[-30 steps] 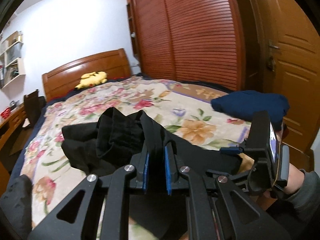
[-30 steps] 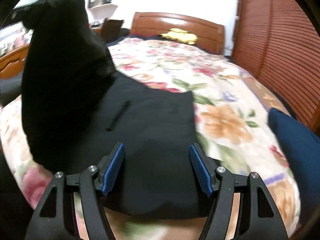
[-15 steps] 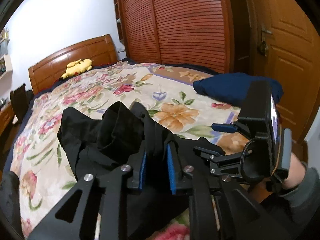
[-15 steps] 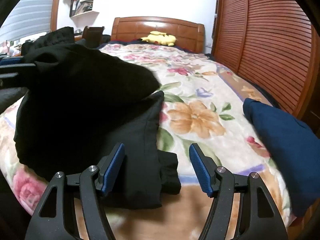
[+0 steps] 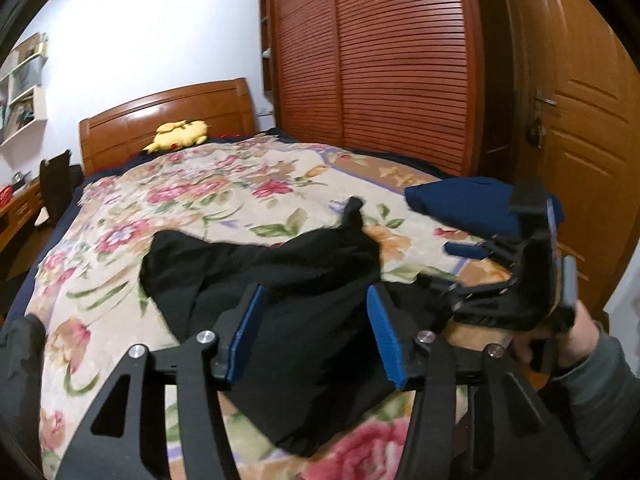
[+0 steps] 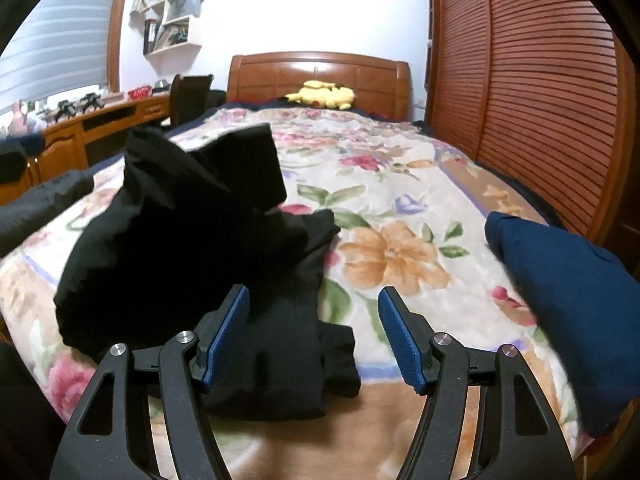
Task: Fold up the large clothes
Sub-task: 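Open the left tool and press the folded coat flat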
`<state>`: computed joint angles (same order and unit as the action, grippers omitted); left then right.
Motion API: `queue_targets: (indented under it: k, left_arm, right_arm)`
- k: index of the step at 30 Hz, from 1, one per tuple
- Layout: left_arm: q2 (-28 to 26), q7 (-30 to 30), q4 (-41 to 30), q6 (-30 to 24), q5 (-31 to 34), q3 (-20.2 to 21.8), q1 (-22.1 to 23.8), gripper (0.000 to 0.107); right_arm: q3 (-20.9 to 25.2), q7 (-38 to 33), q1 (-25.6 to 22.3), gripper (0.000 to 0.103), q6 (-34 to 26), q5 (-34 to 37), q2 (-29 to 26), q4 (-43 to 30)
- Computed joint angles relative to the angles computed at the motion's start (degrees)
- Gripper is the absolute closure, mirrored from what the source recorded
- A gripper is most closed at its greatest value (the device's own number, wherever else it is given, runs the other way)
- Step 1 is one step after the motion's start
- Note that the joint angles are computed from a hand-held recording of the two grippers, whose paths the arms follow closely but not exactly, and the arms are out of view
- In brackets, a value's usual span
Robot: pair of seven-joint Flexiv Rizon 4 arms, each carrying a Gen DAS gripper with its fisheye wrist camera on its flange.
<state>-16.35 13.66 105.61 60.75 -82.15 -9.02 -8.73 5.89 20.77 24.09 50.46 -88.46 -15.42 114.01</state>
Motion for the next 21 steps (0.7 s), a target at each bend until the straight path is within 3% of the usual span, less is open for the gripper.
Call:
queue_targets:
  k: [6,21]
  left_arm:
    - [-2.3,-0.08,-0.64,1.36,-1.4,0.25,1.47,0.053]
    - [-6.21,0.15,-2.03,3.8,-4.66,0.37,4.84,0.053]
  right_arm:
    - [0.11,-0.03,0.06,0.035,-0.42,-1.49,0.56,-0.76]
    - [-1.78,-12.32,4.06,0.035,-2.64,2.69,-5.24,-10.87]
